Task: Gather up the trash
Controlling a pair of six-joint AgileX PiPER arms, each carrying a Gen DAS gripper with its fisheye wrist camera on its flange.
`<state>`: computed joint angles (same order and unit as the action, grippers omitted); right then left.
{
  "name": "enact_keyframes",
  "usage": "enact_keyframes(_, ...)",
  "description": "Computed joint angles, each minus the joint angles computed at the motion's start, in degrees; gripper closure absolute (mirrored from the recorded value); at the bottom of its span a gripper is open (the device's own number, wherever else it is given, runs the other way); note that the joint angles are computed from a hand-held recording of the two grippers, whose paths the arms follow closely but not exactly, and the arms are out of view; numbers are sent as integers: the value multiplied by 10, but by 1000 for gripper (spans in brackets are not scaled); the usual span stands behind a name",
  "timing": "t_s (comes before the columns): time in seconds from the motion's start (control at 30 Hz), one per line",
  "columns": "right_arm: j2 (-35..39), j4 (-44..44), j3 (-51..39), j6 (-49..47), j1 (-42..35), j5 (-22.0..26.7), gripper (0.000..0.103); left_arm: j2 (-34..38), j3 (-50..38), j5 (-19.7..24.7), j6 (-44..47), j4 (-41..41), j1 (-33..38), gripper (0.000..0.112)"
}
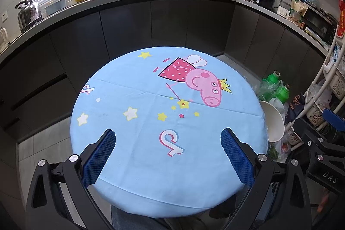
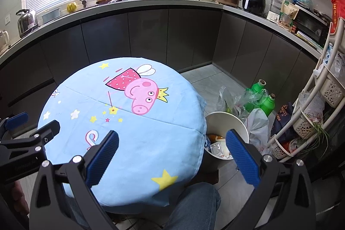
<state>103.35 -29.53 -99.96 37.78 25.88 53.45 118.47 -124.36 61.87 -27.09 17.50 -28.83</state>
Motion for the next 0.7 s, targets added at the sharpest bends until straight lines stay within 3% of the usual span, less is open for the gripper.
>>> enact_keyframes(0.7,-1,0,1,0,0,0,4,1,-7,5,-1,0,-2,18)
